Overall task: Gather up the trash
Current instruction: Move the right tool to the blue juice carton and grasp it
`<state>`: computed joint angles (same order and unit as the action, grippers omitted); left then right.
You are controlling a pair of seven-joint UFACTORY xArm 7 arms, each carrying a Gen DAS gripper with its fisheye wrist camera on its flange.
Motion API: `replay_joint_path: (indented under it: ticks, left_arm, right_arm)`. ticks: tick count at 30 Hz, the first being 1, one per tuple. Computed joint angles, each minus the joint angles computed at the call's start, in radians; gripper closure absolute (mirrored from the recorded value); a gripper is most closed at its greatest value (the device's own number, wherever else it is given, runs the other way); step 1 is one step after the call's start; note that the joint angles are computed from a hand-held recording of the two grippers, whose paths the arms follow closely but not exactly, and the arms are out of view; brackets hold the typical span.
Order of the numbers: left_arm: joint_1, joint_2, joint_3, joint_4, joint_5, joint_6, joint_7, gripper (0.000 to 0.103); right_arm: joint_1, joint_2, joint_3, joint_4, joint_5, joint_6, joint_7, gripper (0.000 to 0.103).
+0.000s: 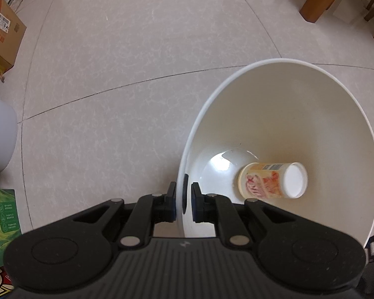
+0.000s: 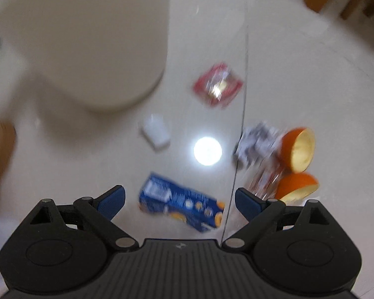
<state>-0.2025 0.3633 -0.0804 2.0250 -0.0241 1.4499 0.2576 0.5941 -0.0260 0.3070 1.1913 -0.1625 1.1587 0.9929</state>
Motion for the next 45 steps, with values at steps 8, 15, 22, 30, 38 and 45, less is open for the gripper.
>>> replay_joint_path:
  ticks: [8, 15, 22, 30, 38, 45]
  left_arm:
    - [-0.004, -0.002, 0.0, -0.002, 0.007, -0.003, 0.009, 0.094]
    - [-0.007, -0.014, 0.0, -0.026, 0.014, -0.02, 0.015, 0.094]
    - [-0.004, -0.015, -0.002, -0.028, 0.009, -0.019, 0.029, 0.094]
    - [-0.007, -0.009, -0.002, -0.02, 0.011, -0.021, 0.035, 0.094]
    - [-0.011, -0.029, -0.003, -0.05, 0.019, -0.046, 0.04, 0.094]
    - [-0.01, -0.027, -0.003, -0.049, 0.019, -0.048, 0.042, 0.094]
  right_arm:
    - [0.064, 0.137, 0.009, 0.019, -0.114, 0.028, -0.223, 0.006]
    - [0.085, 0.195, -0.019, 0.035, -0.134, -0.012, -0.277, 0.008]
    - [0.082, 0.22, -0.035, 0.043, -0.09, -0.042, -0.291, 0.021]
    - [0.044, 0.203, -0.061, 0.027, -0.002, -0.073, -0.155, 0.031]
    - [-0.006, 0.146, -0.064, -0.008, 0.081, -0.088, -0.031, 0.054]
    - [-0.023, 0.121, -0.054, -0.014, 0.062, -0.08, -0.012, 0.058]
